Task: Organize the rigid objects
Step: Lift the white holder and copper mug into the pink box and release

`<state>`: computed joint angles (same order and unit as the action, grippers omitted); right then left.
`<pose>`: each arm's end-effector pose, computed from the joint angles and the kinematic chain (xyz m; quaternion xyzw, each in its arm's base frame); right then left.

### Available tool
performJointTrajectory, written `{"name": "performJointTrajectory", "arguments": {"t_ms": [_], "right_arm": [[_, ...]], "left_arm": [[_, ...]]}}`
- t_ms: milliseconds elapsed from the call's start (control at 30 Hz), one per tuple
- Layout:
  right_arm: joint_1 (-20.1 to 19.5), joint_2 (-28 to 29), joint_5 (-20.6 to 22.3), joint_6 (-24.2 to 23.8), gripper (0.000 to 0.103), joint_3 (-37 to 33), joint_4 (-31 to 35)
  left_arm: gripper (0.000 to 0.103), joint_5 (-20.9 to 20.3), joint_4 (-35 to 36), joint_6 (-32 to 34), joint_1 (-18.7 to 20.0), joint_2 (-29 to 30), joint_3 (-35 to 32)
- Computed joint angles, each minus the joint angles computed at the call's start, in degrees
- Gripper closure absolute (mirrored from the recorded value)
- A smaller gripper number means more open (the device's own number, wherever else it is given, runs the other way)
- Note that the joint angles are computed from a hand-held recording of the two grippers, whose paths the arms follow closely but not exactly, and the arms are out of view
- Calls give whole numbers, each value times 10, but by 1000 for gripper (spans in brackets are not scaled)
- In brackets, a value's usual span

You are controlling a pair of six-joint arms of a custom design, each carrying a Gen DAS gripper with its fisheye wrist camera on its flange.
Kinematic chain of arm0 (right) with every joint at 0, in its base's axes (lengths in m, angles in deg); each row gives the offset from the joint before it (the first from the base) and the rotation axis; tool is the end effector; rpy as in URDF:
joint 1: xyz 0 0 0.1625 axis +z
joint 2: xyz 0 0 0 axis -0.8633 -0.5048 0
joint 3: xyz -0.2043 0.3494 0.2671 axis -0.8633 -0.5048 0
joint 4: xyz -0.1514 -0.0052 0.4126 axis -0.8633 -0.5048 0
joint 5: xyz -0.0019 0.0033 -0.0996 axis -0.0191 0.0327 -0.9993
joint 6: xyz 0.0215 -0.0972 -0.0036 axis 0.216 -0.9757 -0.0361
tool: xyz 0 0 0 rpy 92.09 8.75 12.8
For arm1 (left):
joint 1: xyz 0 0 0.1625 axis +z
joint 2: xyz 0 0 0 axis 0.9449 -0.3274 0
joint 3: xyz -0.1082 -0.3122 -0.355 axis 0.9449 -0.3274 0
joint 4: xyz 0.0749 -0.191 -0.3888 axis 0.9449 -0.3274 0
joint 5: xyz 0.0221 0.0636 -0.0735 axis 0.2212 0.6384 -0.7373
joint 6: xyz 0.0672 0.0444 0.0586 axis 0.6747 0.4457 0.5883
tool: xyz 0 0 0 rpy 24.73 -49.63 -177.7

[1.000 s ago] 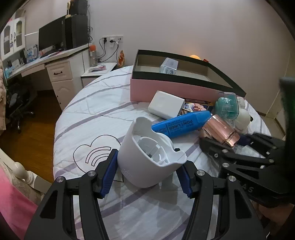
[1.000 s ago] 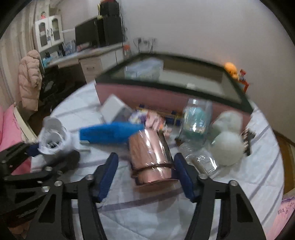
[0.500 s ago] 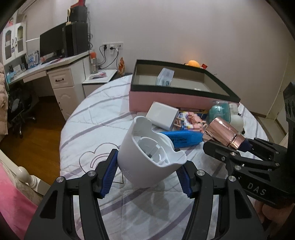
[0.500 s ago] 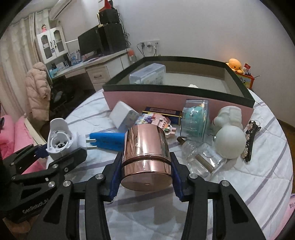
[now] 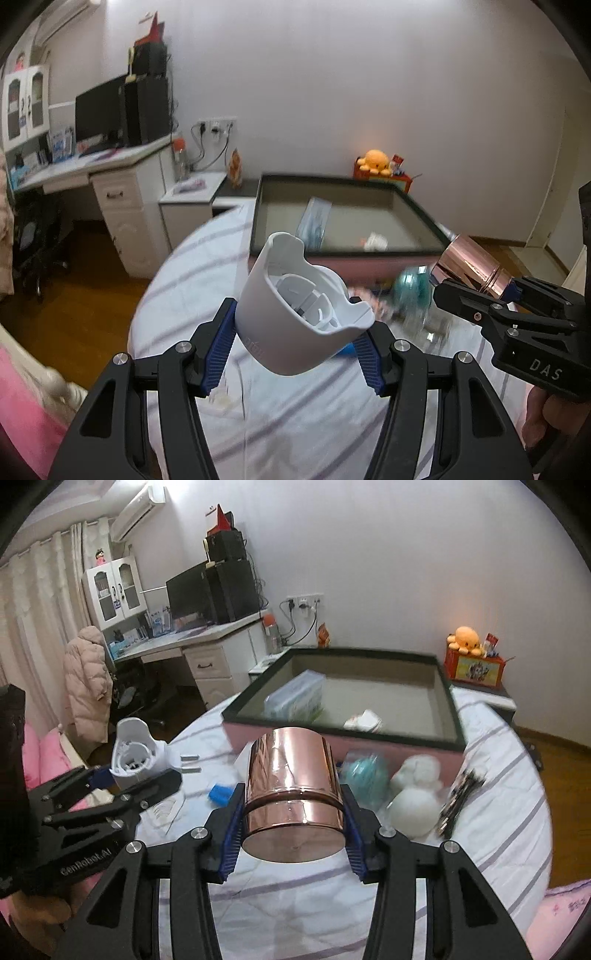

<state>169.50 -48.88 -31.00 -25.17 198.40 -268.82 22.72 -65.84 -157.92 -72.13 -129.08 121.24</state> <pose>0.2220 -0.2898 0.2203 0.3994 -0.8693 0.2546 0.1412 -0.2787 -0.2060 0.1620 0.0732 0.8083 -0.4632 0.3559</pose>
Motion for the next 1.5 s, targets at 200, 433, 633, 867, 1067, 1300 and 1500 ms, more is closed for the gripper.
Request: {"name": "performJointTrajectory", "arguments": {"t_ms": [200, 433, 633, 867, 1067, 1300, 1500], "right_arm": [[10, 17, -13, -7, 55, -59, 15], [9, 79, -30, -8, 55, -156, 48], [-16, 145, -52, 2, 55, -229, 96], [-41, 202, -85, 16, 55, -283, 144], [-48, 218, -104, 24, 55, -299, 171], [-51, 212, -111, 23, 34, -291, 163], [-41, 200, -111, 15, 12, -268, 126]], "left_arm": [[42, 85, -38, 90, 72, 7, -35], [42, 163, -260, 315, 192, 46, -60], [42, 158, -474, 521, 284, 104, -86], [42, 118, -577, 635, 359, 160, -124], [39, 116, -530, 618, 382, 173, -145], [1, 158, -480, 571, 360, 161, -132], [0, 171, -356, 468, 327, 126, -126]]}}
